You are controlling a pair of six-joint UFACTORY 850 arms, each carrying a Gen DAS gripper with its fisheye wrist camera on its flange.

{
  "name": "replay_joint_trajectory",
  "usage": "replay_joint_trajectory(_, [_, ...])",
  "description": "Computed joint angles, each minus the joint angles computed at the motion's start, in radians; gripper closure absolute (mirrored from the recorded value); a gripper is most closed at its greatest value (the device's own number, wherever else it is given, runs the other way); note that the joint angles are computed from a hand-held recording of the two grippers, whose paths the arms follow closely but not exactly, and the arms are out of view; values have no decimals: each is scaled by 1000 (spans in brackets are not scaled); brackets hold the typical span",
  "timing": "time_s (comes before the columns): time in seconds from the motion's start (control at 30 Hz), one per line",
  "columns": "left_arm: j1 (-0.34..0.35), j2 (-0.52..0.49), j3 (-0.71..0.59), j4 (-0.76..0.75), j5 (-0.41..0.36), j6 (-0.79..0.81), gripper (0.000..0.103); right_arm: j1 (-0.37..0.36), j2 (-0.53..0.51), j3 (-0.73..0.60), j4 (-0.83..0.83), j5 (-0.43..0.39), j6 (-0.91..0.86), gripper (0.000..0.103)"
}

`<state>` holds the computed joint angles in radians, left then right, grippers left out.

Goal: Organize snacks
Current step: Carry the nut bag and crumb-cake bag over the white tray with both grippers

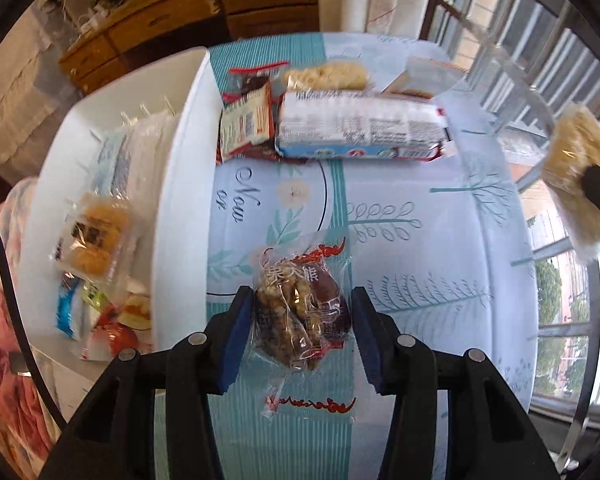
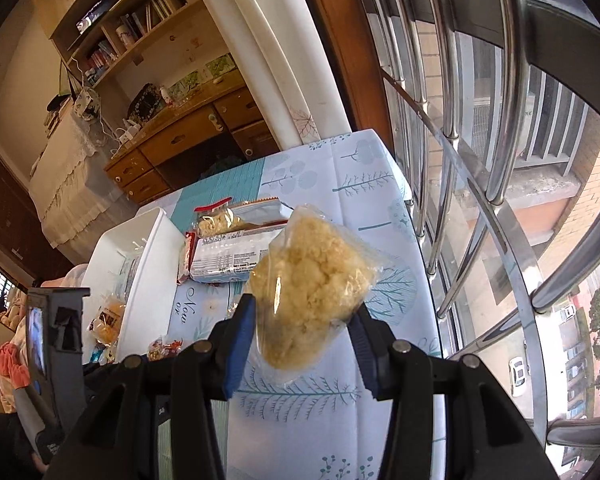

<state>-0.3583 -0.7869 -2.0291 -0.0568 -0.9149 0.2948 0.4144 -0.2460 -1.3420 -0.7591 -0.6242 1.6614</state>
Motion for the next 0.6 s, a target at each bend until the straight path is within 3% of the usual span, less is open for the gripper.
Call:
replay_joint_trajectory(0.3, [66,150,85,-266,108,278,56,43,-18,-77,-107,-74,72,57])
replay_joint_trajectory(0.6, [167,199,101,-569,118,578,55,85,-128,-250,-153,-128,42,57])
